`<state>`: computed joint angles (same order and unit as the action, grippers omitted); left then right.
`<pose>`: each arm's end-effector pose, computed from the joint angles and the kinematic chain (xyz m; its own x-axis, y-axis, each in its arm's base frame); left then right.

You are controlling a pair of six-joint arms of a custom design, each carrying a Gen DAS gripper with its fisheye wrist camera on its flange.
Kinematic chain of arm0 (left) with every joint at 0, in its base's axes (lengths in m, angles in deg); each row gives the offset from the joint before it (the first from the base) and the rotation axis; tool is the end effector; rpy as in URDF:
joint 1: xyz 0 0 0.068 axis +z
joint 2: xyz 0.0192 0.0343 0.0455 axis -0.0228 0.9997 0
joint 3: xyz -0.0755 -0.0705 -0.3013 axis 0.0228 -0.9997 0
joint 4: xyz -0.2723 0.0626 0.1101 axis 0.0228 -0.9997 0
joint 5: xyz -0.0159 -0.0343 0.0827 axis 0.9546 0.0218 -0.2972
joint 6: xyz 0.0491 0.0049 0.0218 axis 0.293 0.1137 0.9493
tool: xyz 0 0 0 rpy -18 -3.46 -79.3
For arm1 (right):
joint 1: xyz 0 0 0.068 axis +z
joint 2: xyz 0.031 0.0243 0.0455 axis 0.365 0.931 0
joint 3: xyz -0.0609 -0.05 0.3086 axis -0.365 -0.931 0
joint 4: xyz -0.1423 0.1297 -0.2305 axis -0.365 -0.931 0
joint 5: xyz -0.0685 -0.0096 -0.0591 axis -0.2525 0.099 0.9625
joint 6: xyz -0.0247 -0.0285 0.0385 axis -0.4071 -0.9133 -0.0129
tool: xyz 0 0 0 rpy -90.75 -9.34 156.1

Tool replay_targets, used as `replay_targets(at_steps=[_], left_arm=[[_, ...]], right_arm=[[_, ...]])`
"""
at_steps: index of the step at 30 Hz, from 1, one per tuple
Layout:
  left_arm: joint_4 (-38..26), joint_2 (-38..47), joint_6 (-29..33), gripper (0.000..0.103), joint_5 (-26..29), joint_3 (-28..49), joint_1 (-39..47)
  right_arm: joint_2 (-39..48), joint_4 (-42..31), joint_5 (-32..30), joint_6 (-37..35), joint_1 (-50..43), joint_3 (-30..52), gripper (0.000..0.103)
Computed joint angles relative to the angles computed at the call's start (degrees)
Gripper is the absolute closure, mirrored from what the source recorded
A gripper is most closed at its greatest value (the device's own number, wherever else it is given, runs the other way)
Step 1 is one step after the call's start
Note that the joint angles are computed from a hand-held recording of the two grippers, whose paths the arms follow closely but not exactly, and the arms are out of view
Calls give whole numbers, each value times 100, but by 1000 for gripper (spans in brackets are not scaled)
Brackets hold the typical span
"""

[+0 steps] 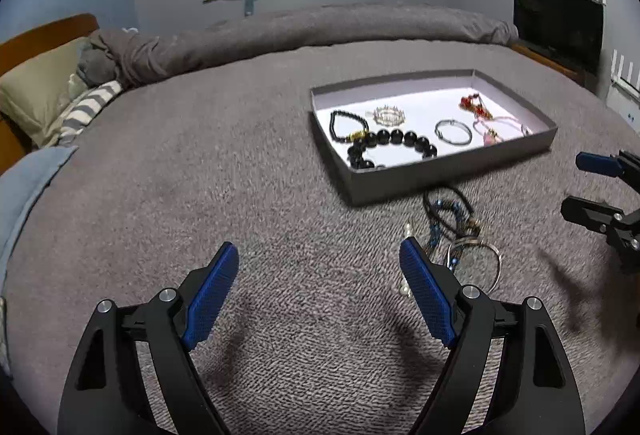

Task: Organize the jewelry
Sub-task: 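Withdraw both tools back toward the remaining jewelry, then grasp the pearl hairpin with left tool while right tool grasps silver bangle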

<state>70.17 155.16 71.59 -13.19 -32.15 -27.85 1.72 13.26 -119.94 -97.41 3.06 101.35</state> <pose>0.2690 -0.1213 0.2003 -0.6540 0.1345 -0.7444 0.0926 0.9909 0.0977 0.3033 -0.0803 0.2032 -0.5961 -0.2784 -0.7530 -0.4443 0.8957 0.0205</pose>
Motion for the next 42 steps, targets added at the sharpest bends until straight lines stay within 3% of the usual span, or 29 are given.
replay_targets(at_steps=[6, 10, 16, 27, 30, 34, 42], left_arm=[[65, 104, 149, 20, 422, -28, -148], [-77, 244, 214, 44, 562, 67, -181], [-236, 324, 380, 64, 852, 118, -222], [-269, 752, 309, 72, 684, 317, -238], [-141, 897, 329, 74, 673, 359, -239], [-58, 905, 398, 93, 983, 339, -166], [98, 532, 228, 93, 1300, 122, 64]], right_arm=[[-117, 56, 158, -238, 182, -200, 14], [-57, 19, 187, -237, 182, -182, 18], [2, -41, 139, -209, 140, -116, 19], [2, -134, 102, -216, 145, -60, 20], [56, -415, -33, -337, 200, -1, 25], [1, -551, -52, -595, 421, -115, 25], [-167, -307, 132, -396, 1054, -356, 25]])
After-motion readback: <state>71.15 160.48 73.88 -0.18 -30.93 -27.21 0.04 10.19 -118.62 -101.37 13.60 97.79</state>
